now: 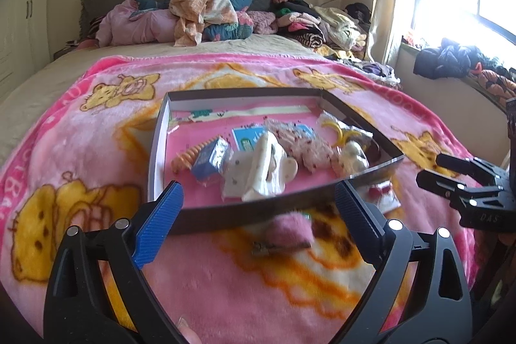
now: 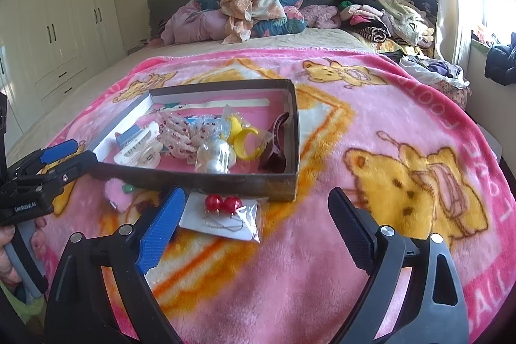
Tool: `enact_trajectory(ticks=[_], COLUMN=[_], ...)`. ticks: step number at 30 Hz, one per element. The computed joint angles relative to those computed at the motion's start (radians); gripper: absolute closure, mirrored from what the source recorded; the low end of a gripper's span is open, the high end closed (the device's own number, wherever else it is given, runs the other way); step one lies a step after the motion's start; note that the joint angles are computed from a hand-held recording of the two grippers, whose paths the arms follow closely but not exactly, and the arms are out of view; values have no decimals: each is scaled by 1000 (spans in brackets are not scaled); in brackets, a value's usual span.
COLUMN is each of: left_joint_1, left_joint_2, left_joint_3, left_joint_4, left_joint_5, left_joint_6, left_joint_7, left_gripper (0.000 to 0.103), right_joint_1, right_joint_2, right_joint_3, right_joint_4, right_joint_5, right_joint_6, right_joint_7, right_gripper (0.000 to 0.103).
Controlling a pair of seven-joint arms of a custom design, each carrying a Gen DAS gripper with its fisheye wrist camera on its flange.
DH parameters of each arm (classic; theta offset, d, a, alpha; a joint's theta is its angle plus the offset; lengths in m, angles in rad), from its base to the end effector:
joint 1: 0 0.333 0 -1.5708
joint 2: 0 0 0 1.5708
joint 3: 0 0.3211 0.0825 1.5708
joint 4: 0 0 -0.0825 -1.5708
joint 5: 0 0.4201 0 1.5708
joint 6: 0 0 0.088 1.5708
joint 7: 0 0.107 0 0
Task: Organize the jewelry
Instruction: 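Grasp the pink fluffy hair clip with the left tool while the right tool reaches the red earring card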
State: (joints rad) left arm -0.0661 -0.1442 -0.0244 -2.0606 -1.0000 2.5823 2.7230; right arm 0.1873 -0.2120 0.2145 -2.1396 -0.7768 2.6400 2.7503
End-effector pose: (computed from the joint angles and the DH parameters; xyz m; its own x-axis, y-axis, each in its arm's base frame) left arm 0.5901 -0.0391 0.5605 -0.5586 -0.8246 0.0893 -0.5057 0.2532 -0.8247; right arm 0.5153 0.2468 0.5607 -0.1578 -0.9828 -0.0956 -0.5982 0.1722 -0.7826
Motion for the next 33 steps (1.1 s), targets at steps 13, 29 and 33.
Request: enact_trajectory(ticks=[13,29,33], left_joint_1=[-6,10,9], left_joint_2=[9,54,43], left_joint_3=[-11,-41,-36], left_joint_4=[-32,-12,-20], left_joint_5=[96,209,189], left_joint_6=[-29,-42,-43], left_joint_7=[-38,-101,-79], left_gripper=[19,67,67], right_joint_1=[14,66,89], right_joint_2=[6,108,153], right_joint_3=[-7,-51,-67], right_joint_4=[-30,44,90], right_joint_5=[81,214,251], right_joint_6=[-2,8,-11], right_joint_7=[-63,-222,-268], right_gripper=[15,15,13])
